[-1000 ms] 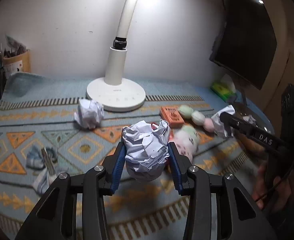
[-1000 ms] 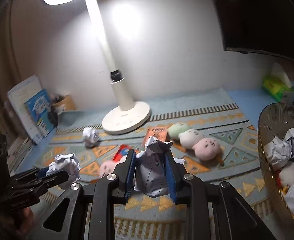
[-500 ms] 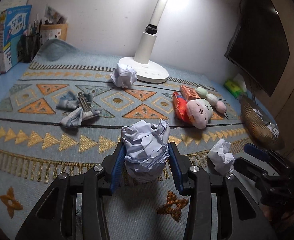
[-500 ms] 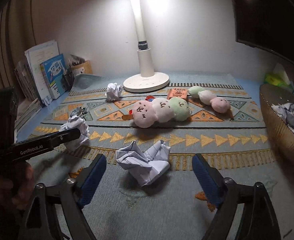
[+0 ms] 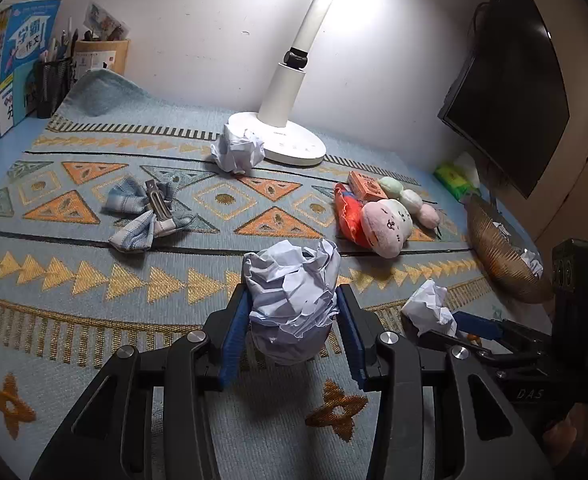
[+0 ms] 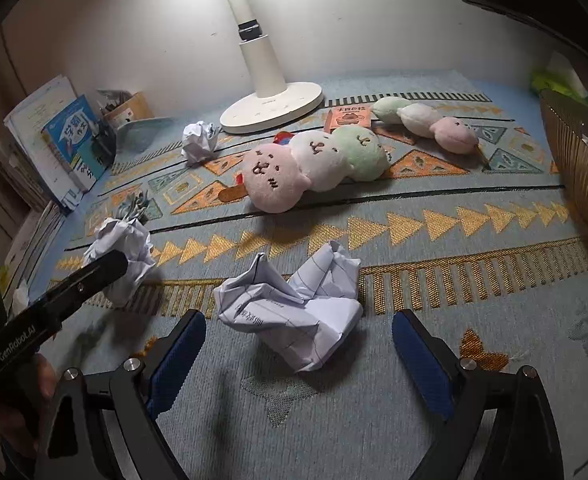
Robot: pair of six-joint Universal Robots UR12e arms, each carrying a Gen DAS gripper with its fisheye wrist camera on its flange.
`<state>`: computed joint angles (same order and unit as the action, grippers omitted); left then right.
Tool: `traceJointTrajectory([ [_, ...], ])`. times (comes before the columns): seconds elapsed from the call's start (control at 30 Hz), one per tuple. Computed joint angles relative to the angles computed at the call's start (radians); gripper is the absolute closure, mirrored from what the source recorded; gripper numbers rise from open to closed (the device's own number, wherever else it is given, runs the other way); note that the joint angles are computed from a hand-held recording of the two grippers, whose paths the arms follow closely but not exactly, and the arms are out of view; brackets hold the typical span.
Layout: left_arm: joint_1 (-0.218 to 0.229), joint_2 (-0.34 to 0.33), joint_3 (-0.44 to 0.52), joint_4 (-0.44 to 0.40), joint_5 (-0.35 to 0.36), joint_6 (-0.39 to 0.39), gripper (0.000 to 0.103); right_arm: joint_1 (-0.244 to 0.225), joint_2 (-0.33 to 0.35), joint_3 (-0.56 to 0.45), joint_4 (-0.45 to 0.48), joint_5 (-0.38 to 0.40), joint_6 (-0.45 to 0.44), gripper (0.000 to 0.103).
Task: Organize objects
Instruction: 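Carry both paper pieces over the amber bowl and open both grippers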
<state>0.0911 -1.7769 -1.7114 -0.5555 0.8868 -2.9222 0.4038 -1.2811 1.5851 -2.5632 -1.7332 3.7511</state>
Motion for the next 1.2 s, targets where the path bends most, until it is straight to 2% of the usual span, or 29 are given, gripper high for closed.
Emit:
traceJointTrajectory([
  [0.03,0.000,0.000,0.000,0.002,0.000,0.000,0.063,0.002,0.001,0.000,-0.005,-0.020,0.000,0.030],
  [0.07,-0.001,0.000,0.000,0.003,0.003,0.000,0.063,0.000,0.002,-0.003,0.000,-0.008,-0.011,0.045],
  [0.13,-0.001,-0.001,0.001,-0.002,0.005,0.000,0.063,0.002,0.001,-0.001,-0.004,-0.013,-0.017,0.045],
  [0.23,-0.003,-0.001,0.002,-0.002,0.014,-0.002,0.063,-0.003,-0.018,0.036,-0.084,0.026,0.016,0.046],
  [0.3,-0.004,-0.001,0.003,-0.005,0.015,0.005,0.063,0.002,-0.034,0.052,-0.115,0.016,0.010,0.046],
  [0.43,-0.011,0.010,-0.015,0.038,0.026,-0.022,0.063,0.025,-0.075,0.067,-0.132,-0.093,-0.031,0.045],
  [0.5,-0.015,0.024,-0.028,0.041,0.004,-0.043,0.063,0.024,-0.103,0.085,-0.159,-0.128,-0.019,0.045],
  [0.57,-0.030,0.047,-0.049,0.079,0.003,-0.051,0.063,0.013,-0.136,0.109,-0.193,-0.148,-0.008,0.045],
  [0.67,-0.064,0.071,-0.059,0.130,-0.005,-0.083,0.063,0.001,-0.176,0.124,-0.195,-0.224,0.005,0.045],
  [0.77,-0.113,0.067,-0.018,0.094,-0.061,-0.062,0.063,-0.014,-0.218,0.141,-0.179,-0.338,0.006,0.045],
  [0.87,-0.174,0.045,0.042,0.081,-0.094,-0.033,0.063,-0.051,-0.263,0.165,-0.158,-0.406,0.034,0.045],
  [0.93,-0.212,0.024,0.084,0.051,-0.115,-0.018,0.063,-0.087,-0.290,0.184,-0.147,-0.425,0.064,0.045],
  [1.0,-0.248,0.001,0.115,0.064,-0.101,-0.027,0.062,-0.119,-0.311,0.199,-0.123,-0.441,0.101,0.045],
  [1.07,-0.276,-0.025,0.151,0.035,-0.102,-0.020,0.062,-0.150,-0.332,0.214,-0.084,-0.447,0.145,0.044],
  [1.17,-0.309,-0.062,0.200,-0.023,-0.120,-0.019,0.062,-0.194,-0.358,0.236,-0.062,-0.412,0.164,0.043],
  [1.2,-0.319,-0.071,0.212,-0.031,-0.114,-0.015,0.062,-0.207,-0.365,0.241,-0.057,-0.399,0.166,0.040],
])
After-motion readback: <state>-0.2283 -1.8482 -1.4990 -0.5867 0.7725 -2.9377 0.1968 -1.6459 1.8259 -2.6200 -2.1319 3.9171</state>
